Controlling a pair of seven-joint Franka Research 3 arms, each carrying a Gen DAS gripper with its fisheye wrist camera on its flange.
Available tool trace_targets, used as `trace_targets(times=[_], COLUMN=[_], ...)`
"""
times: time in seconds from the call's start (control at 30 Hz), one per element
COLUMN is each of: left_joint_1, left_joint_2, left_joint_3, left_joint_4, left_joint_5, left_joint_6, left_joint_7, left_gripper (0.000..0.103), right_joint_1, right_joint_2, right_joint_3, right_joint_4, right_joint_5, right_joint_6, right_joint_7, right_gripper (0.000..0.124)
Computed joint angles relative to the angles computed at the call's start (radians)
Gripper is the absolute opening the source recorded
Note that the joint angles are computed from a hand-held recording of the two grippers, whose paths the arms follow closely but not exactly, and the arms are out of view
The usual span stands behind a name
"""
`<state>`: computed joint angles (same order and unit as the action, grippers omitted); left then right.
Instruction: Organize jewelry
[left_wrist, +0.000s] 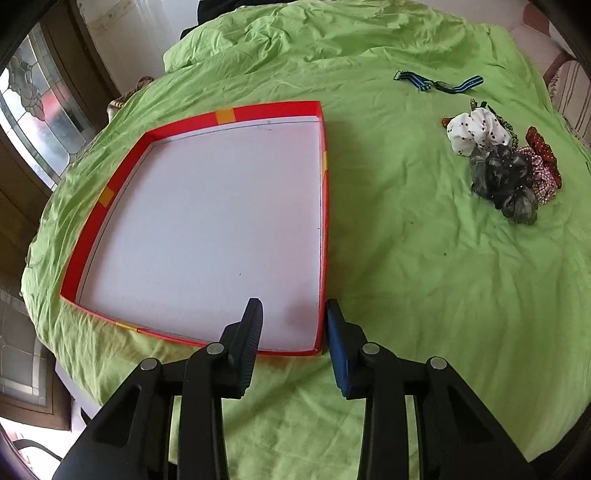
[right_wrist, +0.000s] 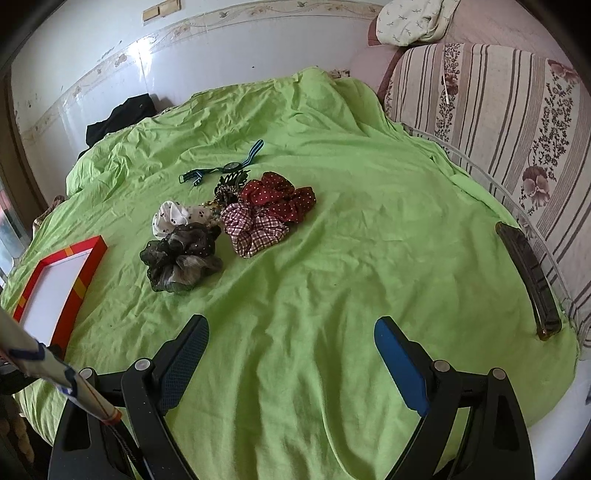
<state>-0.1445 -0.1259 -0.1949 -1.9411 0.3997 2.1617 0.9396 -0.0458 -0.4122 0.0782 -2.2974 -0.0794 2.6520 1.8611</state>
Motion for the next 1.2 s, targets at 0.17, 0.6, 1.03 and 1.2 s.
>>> trace_targets(times=[0.17,0.6,1.03,1.2], left_joint_1=[0.006,-0.043,-0.079,-0.070], left_joint_2=[-0.042,0.062,0.587,0.592], left_joint_3=[0.009,0.011,-0.035,-0.043], left_joint_4=[-0.029,0.164,0.732,0.731], left_joint_5=[-0.020,-0.266,-0.386,-0.413], left_joint_6=[-0.012,0.139,-0.016,-0.040], left_joint_7=[0.003,0.230,0.338,0.322], left_gripper=[0.033,0.061,0.059,0.016], right_joint_1=[0.006,0.048,0.084,0.061], right_joint_2=[0.012,0.114,0.396,0.501], right_joint_3=[-0.011,-0.068,-0.157,-0.136], right_joint_4=[0.009,0.106,0.423,0.555], right_joint_5=[0.014,0.093,0.531,0.685], right_joint_6=[-0.011,-0.013,-0.134,-0.248], right_joint_7=[-0.006,-0.124,-0.478,-0.568], right_gripper=[0.094,0.094,0.091,0.078])
